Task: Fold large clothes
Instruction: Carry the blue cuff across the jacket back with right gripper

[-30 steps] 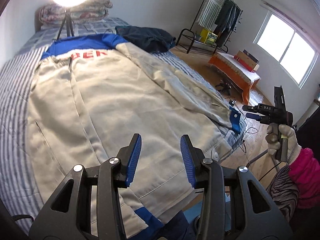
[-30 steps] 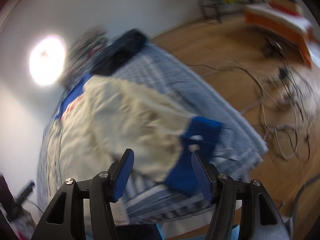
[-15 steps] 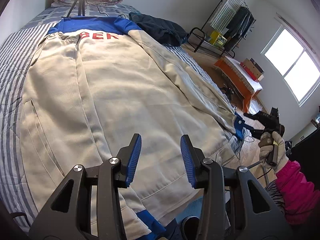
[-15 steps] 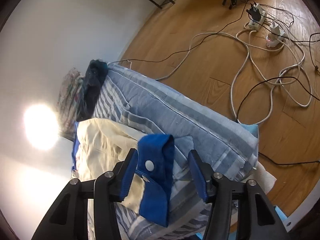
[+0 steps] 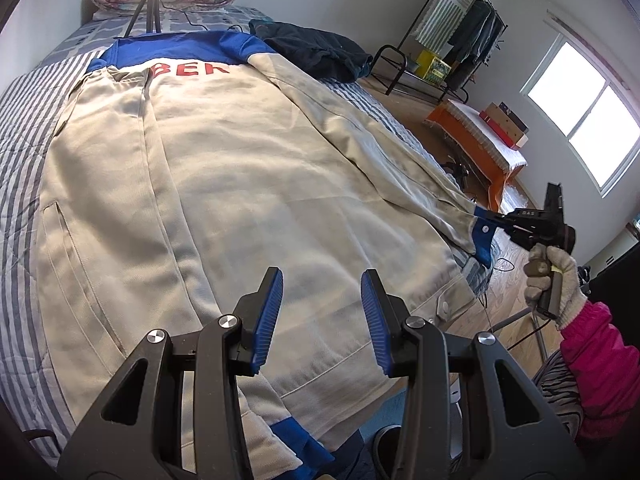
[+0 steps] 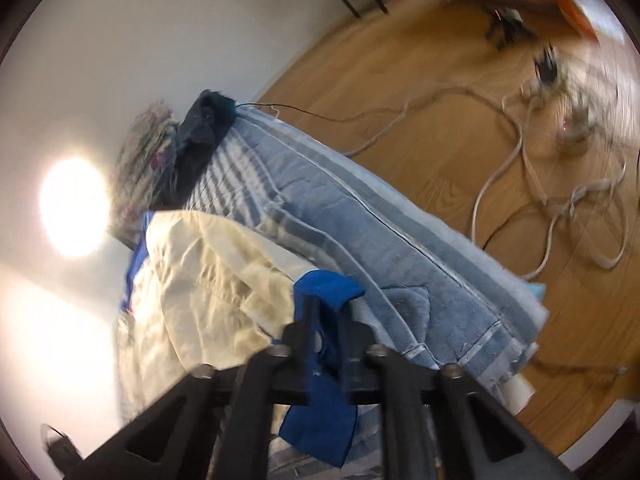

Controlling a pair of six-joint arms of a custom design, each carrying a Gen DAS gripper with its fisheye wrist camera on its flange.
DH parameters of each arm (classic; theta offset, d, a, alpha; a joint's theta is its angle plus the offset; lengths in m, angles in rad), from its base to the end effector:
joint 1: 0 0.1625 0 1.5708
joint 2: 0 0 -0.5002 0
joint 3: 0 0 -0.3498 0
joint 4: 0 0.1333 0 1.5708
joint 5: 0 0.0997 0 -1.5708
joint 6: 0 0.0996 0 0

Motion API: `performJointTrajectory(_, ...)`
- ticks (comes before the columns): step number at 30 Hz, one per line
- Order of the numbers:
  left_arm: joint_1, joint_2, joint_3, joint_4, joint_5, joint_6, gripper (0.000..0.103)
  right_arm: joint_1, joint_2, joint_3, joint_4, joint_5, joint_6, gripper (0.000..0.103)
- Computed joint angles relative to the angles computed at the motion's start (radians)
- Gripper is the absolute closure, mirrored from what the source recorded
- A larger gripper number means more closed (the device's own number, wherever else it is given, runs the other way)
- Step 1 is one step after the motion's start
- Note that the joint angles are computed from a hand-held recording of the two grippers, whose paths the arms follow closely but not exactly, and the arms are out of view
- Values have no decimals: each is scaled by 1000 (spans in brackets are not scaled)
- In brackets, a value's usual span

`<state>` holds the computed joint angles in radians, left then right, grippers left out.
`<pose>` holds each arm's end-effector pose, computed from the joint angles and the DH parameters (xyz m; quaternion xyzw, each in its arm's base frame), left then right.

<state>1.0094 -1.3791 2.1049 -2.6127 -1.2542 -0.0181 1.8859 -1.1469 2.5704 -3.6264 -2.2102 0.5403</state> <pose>-0.1170 -0.4947 0.3624 0.2378 0.9461 -0.1934 0.1048 0.1895 -0.3429 0.2668 -0.1985 -0.8856 0.3924 0.1494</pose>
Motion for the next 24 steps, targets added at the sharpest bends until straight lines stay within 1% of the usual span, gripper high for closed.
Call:
performJointTrajectory(1,0,0,-1,1,-1,0,63,27,1,-15,27,-31,-11,103)
performJointTrajectory(3,-1,0,-2,0,-6,2,63,101,8,-64,121,-116,-33,103)
performJointTrajectory(4,-2,-1,-2,-2,-7,3,63,130,15,-80,144,-142,-43,103)
performJointTrajectory(7,-2,-2,-3,-7,-10,3,63,221,42,-130,176,-166,-102,103)
performJointTrajectory(8,-1,-4,-3,-8,-10,1,63,238,47,-140,179,-161,-123,103)
performJointTrajectory(10,2,-8,-2,-16,-8,0,63,288,69,-170,183,-129,-182,103)
performJointTrajectory(11,4,-10,-1,-21,-7,1,63,302,78,-177,181,-114,-195,103)
performJointTrajectory(13,16,-12,2,-39,-9,-2,63,331,107,-192,175,-45,-235,103)
performJointTrajectory(14,26,-13,2,-44,-15,-11,63,343,124,-200,188,-26,-243,103)
performJointTrajectory(16,49,-11,-11,-34,-36,-45,63,359,154,-213,213,8,-266,103)
performJointTrajectory(18,68,-10,-25,-24,-62,-75,63,372,187,-225,244,64,-285,103)
performJointTrajectory(19,73,-11,-28,-26,-70,-81,63,379,205,-235,267,94,-296,103)
performJointTrajectory(22,74,-17,-29,-32,-69,-86,63,399,246,-255,315,151,-332,103)
performJointTrajectory(24,81,-17,-31,-24,-87,-103,63,408,271,-268,348,210,-371,103)
